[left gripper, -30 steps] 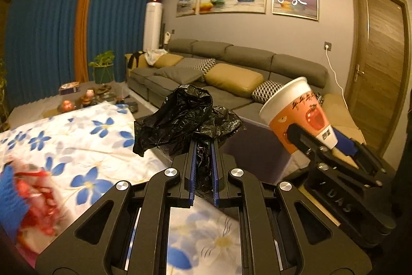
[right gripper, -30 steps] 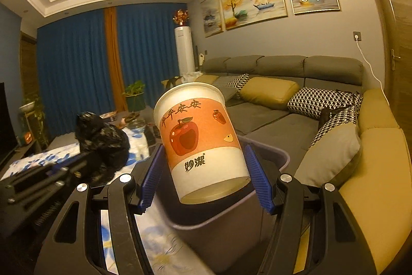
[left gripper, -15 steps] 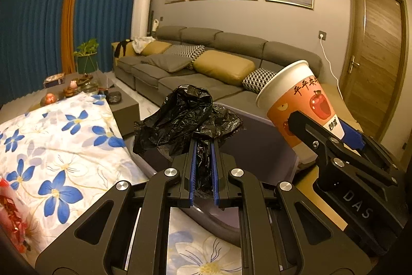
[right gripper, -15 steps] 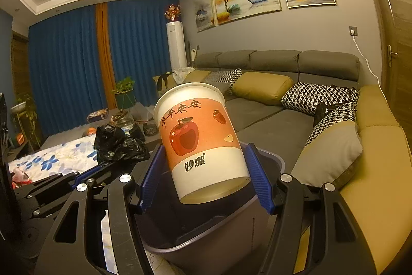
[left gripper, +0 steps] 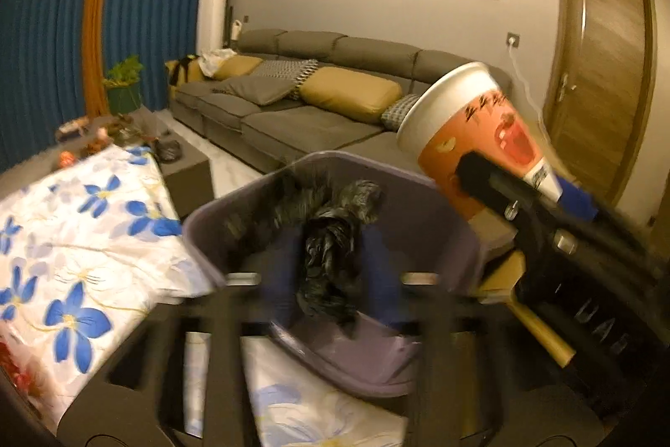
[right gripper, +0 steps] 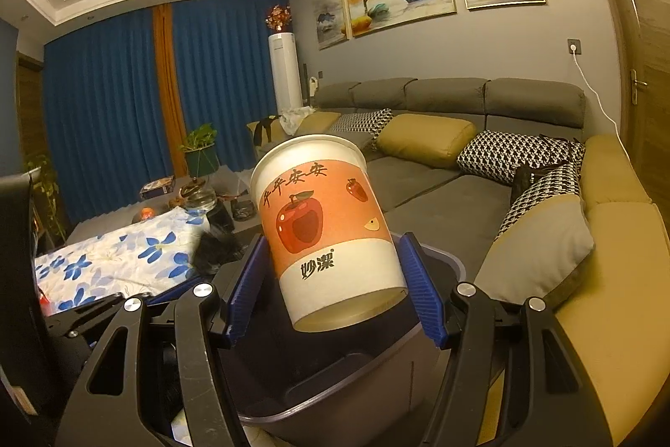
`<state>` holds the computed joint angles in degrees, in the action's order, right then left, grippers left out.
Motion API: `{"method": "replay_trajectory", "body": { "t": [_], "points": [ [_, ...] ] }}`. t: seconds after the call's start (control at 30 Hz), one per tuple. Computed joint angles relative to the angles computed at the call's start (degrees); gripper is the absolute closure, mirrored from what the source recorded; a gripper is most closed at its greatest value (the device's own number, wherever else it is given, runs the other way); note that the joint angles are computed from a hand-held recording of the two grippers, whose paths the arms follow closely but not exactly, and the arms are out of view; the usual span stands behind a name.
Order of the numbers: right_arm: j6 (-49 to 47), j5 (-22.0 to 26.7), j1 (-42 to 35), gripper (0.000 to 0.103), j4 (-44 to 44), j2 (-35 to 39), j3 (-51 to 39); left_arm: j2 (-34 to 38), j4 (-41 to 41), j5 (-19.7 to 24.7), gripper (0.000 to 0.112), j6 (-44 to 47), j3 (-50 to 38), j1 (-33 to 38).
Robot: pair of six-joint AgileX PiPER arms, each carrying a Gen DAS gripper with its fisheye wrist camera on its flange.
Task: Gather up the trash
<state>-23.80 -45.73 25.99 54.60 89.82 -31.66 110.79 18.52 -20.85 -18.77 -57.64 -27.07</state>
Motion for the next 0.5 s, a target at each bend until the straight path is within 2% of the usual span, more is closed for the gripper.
{"method": "replay_trajectory", "body": {
  "t": [0.03,0.1,0.27,0.37,0.5],
  "points": [
    [0.07,0.07,-0.03,0.04,-0.05,0.07,-0.11,-0.24,-3.86,-1.79,0.035,3.46,1.48,0.22],
    [1.31,0.99,-0.84,0.04,-1.34,0.44,-0.47,-0.89,-6.12,-3.74,0.027,4.75,3.63,1.24],
    [2.81,1.89,-1.53,0.039,-3.38,3.12,-2.61,-5.62,-15.89,-3.45,0.025,11.48,9.19,3.74],
    [2.1,0.66,-1.01,0.026,-2.94,3.88,-3.24,-10.99,-22.03,-7.56,0.024,16.47,16.06,4.59],
    [0.31,-1.2,1.19,0.022,-0.46,1.72,-2.07,-17.47,-25.17,-10.59,0.023,18.27,23.44,5.81]
  ]
}}
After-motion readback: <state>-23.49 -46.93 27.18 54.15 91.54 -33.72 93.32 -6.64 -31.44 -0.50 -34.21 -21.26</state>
